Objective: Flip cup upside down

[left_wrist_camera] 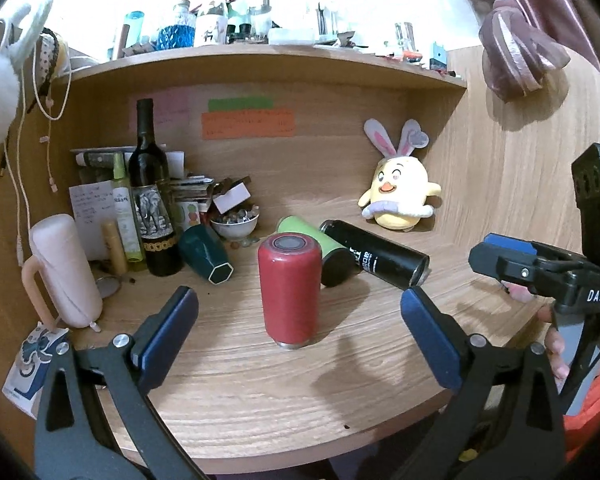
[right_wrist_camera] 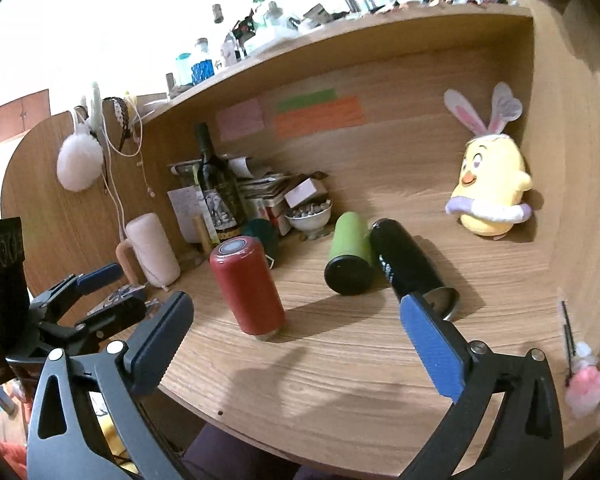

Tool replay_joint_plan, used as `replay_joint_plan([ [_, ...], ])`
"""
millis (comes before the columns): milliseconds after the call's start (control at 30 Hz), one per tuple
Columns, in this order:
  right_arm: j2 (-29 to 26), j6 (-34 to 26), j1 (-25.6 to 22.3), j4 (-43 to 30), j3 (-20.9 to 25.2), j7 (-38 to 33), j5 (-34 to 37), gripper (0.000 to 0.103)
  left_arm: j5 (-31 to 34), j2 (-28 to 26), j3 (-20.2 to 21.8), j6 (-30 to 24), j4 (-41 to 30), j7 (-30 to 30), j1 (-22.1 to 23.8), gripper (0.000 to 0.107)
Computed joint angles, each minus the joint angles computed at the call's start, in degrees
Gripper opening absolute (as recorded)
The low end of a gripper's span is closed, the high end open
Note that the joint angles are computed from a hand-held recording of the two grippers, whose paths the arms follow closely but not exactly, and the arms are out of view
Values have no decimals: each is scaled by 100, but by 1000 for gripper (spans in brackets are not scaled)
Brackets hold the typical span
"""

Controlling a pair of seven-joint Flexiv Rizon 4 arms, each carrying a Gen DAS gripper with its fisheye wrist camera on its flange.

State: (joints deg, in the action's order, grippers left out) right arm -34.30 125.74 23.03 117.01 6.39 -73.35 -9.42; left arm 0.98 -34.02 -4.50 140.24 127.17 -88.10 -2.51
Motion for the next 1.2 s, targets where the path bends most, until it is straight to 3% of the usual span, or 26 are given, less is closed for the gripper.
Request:
replay_joint_plan([
  [333, 198, 200, 764, 198, -431, -942, 942, 103, -185, 66, 57, 345, 171, 54, -193, 103],
  [1200, 228, 217, 855, 169, -292, -1370, 1199, 103, -230, 104, 55, 499, 268, 42, -249, 103],
])
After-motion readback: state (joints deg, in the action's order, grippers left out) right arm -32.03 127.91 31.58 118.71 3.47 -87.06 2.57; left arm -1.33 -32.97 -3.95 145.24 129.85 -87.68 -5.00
